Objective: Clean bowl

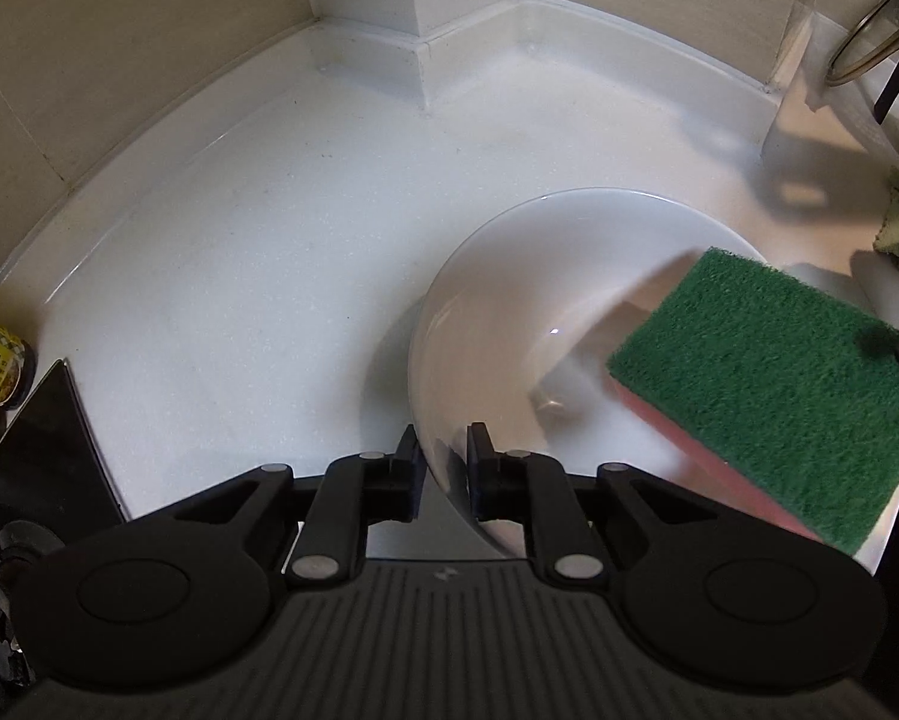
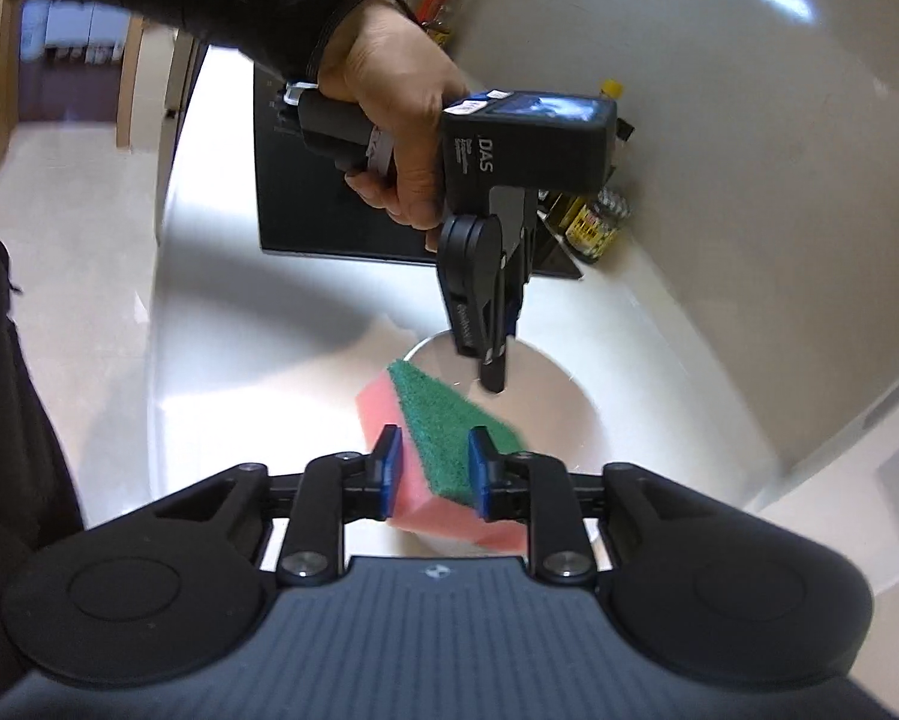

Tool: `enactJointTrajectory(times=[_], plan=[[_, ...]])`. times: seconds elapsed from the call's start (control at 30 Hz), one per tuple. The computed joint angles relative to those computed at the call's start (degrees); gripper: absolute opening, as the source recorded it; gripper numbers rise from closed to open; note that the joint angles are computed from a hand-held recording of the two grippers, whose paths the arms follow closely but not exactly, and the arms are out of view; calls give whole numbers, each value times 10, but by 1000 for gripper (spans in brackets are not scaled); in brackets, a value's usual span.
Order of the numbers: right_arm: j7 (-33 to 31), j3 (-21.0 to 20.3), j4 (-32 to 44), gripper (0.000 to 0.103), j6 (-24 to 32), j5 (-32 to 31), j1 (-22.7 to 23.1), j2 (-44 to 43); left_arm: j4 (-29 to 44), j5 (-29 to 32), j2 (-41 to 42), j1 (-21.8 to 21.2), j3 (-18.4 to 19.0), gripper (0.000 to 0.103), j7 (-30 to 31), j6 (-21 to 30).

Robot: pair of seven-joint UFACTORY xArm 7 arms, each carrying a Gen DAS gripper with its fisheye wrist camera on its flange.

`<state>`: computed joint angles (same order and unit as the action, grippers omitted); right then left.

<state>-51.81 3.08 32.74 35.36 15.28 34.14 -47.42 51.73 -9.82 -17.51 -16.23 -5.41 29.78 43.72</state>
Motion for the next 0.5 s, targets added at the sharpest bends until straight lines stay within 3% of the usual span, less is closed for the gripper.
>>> enactJointTrajectory(times=[0.1,0.3,0.4,0.5], plan=[[-26,9,17,30,17,-26,-1,16,1,1,1,0,0,15,2,1],[-92,45,-23,30,-44,-108,-16,8,1,-3,2,-1,1,15,4,0],[-88,65,-27,29,-82,-141,-31,29,0,-6,2,-2,2,15,8,-2],[-59,55,-13,28,-68,-125,-22,41,1,-11,4,-2,4,15,14,1]])
